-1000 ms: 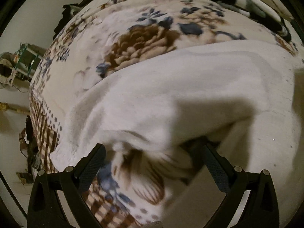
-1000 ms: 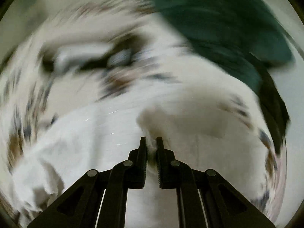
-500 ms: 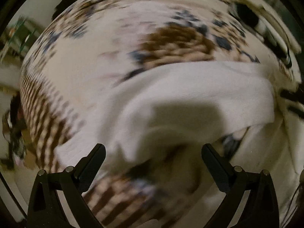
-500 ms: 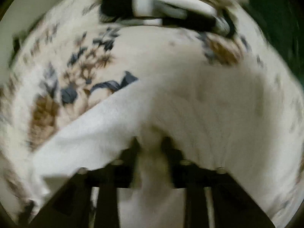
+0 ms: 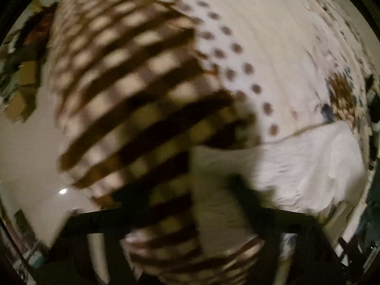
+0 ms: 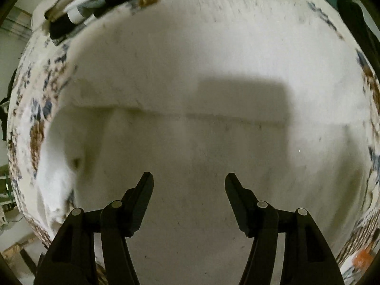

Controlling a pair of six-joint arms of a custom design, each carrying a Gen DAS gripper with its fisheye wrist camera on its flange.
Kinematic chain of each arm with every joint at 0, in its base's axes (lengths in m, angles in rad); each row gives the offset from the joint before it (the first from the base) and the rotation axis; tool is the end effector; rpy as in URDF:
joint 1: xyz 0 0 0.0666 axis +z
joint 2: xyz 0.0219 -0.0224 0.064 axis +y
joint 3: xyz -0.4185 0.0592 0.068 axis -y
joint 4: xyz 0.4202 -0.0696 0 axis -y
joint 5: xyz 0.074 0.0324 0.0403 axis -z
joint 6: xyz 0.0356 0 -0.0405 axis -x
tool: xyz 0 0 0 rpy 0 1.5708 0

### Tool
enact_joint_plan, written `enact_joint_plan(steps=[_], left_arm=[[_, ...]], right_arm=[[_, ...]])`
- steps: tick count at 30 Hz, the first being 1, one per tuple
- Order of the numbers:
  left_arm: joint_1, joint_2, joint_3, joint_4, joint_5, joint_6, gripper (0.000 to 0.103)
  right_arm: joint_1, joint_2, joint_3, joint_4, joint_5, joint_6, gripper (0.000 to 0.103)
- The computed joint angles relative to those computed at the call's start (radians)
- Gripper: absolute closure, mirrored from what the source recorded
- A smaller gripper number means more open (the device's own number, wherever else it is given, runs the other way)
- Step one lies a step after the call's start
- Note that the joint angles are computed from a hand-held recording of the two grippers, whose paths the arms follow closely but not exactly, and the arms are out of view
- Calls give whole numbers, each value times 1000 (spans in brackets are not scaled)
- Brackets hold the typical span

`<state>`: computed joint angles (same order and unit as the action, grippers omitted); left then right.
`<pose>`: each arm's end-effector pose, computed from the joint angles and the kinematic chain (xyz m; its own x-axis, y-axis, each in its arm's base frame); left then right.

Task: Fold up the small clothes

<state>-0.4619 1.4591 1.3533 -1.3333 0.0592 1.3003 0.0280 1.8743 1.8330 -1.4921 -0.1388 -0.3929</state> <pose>0.4240 -0.2139 0.4011 -0.6725 -0.7398 0.0214 -0.7345 0.6636 -0.1422 0.6352 0.0223 0.3831 -0.9354 0.3531 0.0184 0.3521 0.9251 0.1420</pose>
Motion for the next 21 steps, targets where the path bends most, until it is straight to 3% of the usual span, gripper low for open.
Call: enact_joint_plan(steps=[2,4,7,13,15,18,19,20,21], left_arm=[[-9,13,27,-4,-40,-19,88],[-5,8,48,-23,-65,-18,97],[41,-47,26,11,-86,-1,100],[165,-51,64,42,-153,-136,100],[190,-30,75,90,-105,-165,96],[213,-74,-4,169,-38,-124,90],[204,-102,-44,204,-11,-81,77],[207,-134,-100,266,23,-29,53],[193,-155,-125,292,30,17,40]], right_arm=[[6,-14,-34,4,4,6,38],[14,-29,-66,7,22,19,38],[15,-56,-102,13,31,29,38],[0,-92,-133,11,55,41,38],[-5,-104,-145,13,55,39,38],[-15,-126,-166,13,49,41,38],[-17,-128,-167,9,47,40,38],[-23,-134,-169,1,42,43,38],[-26,-139,-174,-1,39,43,38]])
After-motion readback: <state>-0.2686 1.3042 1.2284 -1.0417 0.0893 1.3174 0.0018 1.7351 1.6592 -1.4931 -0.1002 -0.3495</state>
